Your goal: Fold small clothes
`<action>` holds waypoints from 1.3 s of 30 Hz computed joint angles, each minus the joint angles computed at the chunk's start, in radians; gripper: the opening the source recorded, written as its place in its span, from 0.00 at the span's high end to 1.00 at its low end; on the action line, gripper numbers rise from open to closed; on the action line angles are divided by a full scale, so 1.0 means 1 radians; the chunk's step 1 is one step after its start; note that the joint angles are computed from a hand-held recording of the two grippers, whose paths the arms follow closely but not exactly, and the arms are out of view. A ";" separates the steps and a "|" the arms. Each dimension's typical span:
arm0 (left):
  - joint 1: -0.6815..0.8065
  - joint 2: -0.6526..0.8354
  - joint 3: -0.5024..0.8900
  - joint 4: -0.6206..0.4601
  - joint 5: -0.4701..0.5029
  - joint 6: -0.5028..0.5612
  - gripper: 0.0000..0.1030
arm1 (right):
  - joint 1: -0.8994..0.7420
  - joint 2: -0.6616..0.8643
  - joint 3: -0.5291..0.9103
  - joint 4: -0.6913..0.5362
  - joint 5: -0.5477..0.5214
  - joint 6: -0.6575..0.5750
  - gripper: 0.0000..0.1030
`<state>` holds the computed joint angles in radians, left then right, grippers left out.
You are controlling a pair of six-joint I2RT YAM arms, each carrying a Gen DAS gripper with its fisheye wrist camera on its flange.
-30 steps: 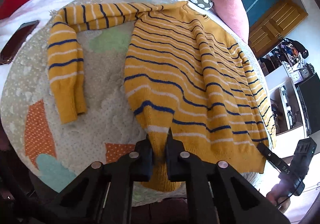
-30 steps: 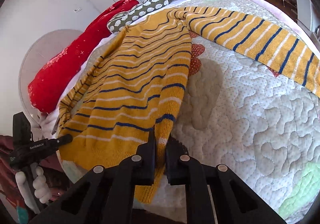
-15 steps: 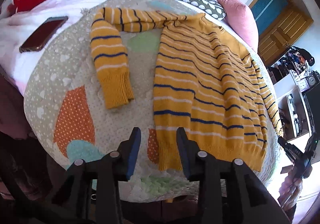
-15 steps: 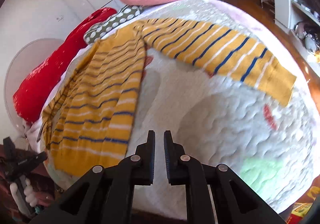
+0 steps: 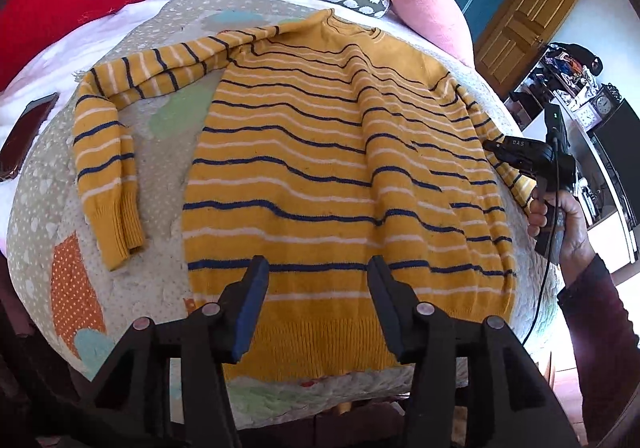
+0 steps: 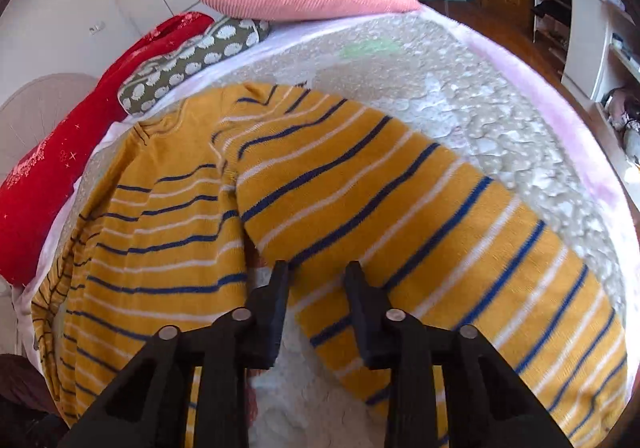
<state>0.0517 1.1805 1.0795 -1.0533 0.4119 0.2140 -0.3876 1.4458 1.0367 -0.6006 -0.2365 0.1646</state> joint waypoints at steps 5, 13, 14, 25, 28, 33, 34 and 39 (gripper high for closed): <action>0.120 0.054 0.025 0.017 0.037 0.037 0.51 | -0.018 0.104 0.133 -0.036 0.197 0.015 0.87; 0.372 0.181 0.092 0.020 0.112 0.104 0.50 | 0.148 -0.071 0.125 -0.130 0.221 0.070 0.78; 0.404 0.195 0.099 0.019 0.119 0.112 0.50 | 0.201 -0.082 0.130 -0.139 0.213 0.091 0.75; 0.741 0.357 0.213 -0.041 0.218 0.266 0.46 | 0.908 0.282 0.465 -0.057 0.064 0.272 0.45; 0.806 0.403 0.251 -0.071 0.243 0.305 0.45 | 1.023 0.396 0.546 -0.029 0.057 0.309 0.45; 0.875 0.459 0.288 -0.103 0.283 0.352 0.45 | 1.110 0.470 0.594 0.009 0.079 0.342 0.45; 0.878 0.468 0.296 -0.105 0.285 0.353 0.45 | 1.117 0.479 0.602 0.001 0.082 0.344 0.45; 0.885 0.486 0.295 -0.108 0.292 0.352 0.45 | 1.162 0.506 0.638 -0.051 0.125 0.326 0.60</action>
<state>0.9367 1.6660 1.3750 -1.1612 0.7038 0.5662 0.7740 1.9515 1.6748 -0.6512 -0.1116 0.4903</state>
